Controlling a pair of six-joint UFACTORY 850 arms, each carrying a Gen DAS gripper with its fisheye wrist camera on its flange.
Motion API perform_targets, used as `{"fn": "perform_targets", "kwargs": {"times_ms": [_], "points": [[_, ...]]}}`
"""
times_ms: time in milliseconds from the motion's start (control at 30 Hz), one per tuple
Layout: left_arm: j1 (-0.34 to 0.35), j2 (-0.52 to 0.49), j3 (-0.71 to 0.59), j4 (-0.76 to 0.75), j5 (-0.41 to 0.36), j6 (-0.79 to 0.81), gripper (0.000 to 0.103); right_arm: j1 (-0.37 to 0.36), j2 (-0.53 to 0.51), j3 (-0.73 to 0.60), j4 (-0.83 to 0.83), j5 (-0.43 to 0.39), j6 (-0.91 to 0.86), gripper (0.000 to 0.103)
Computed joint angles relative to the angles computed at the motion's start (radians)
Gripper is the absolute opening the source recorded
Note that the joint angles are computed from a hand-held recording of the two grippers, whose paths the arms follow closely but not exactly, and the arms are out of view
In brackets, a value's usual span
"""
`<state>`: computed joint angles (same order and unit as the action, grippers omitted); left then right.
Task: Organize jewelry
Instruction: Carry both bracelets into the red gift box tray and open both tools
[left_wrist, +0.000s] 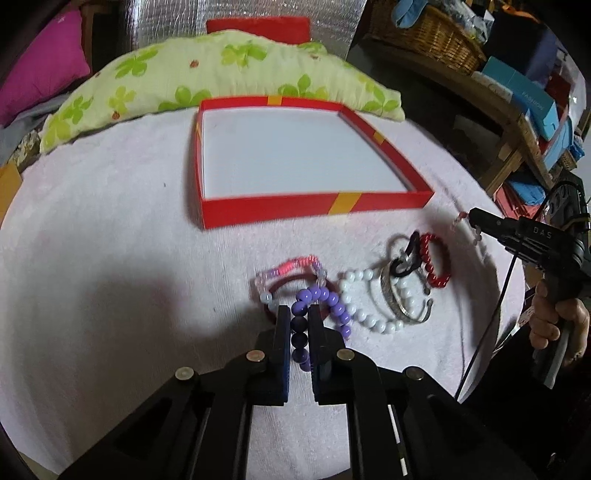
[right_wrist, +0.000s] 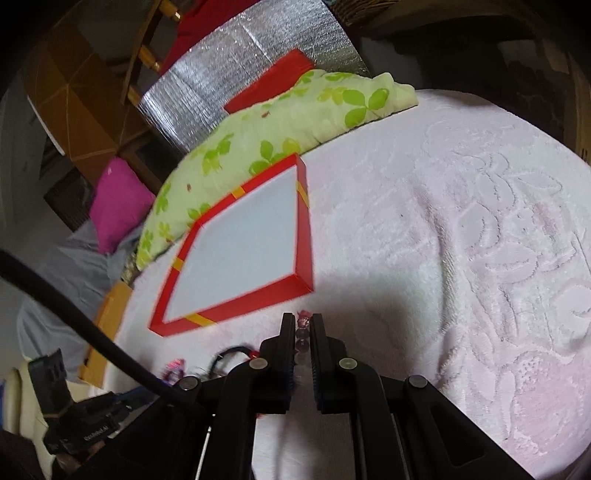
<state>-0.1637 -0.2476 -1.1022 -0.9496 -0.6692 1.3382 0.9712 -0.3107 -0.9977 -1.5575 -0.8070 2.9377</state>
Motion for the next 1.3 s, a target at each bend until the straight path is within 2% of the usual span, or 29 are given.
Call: {"fn": "perform_targets", "kwargs": {"times_ms": [233,300,600,700,867,1000,1100,1233,1300], "points": [[0.019,-0.014,-0.046,-0.033,-0.026,-0.021,0.009,0.000,0.008,-0.026,-0.066,-0.012,0.029,0.009],[0.017,-0.012,-0.054,-0.035,-0.007,-0.005,0.009,-0.007,0.008,-0.037,-0.084,-0.002,0.026,0.009],[-0.015,-0.055,-0.214,-0.101,-0.003,0.020,0.009,-0.070,0.004,-0.102,-0.172,0.049,0.006,0.009],[-0.041,-0.097,-0.286,-0.138,-0.007,0.012,0.009,-0.107,-0.019,-0.145,-0.199,0.098,-0.012,0.009],[-0.069,-0.180,-0.357,-0.169,-0.035,-0.024,0.009,-0.173,-0.078,-0.224,-0.220,0.224,-0.029,0.009],[-0.104,-0.256,-0.422,-0.043,-0.023,-0.171,0.009,-0.216,-0.125,-0.274,-0.229,0.320,-0.046,0.009],[-0.120,-0.279,-0.441,0.008,-0.017,-0.215,0.009,-0.245,-0.158,-0.307,-0.227,0.382,-0.056,0.009],[-0.129,-0.291,-0.448,0.050,0.000,-0.247,0.010,-0.267,-0.182,-0.331,-0.166,0.416,-0.112,0.009],[-0.134,-0.292,-0.445,0.075,0.021,-0.272,0.010,-0.273,-0.190,-0.338,-0.116,0.423,-0.150,0.012]]}}
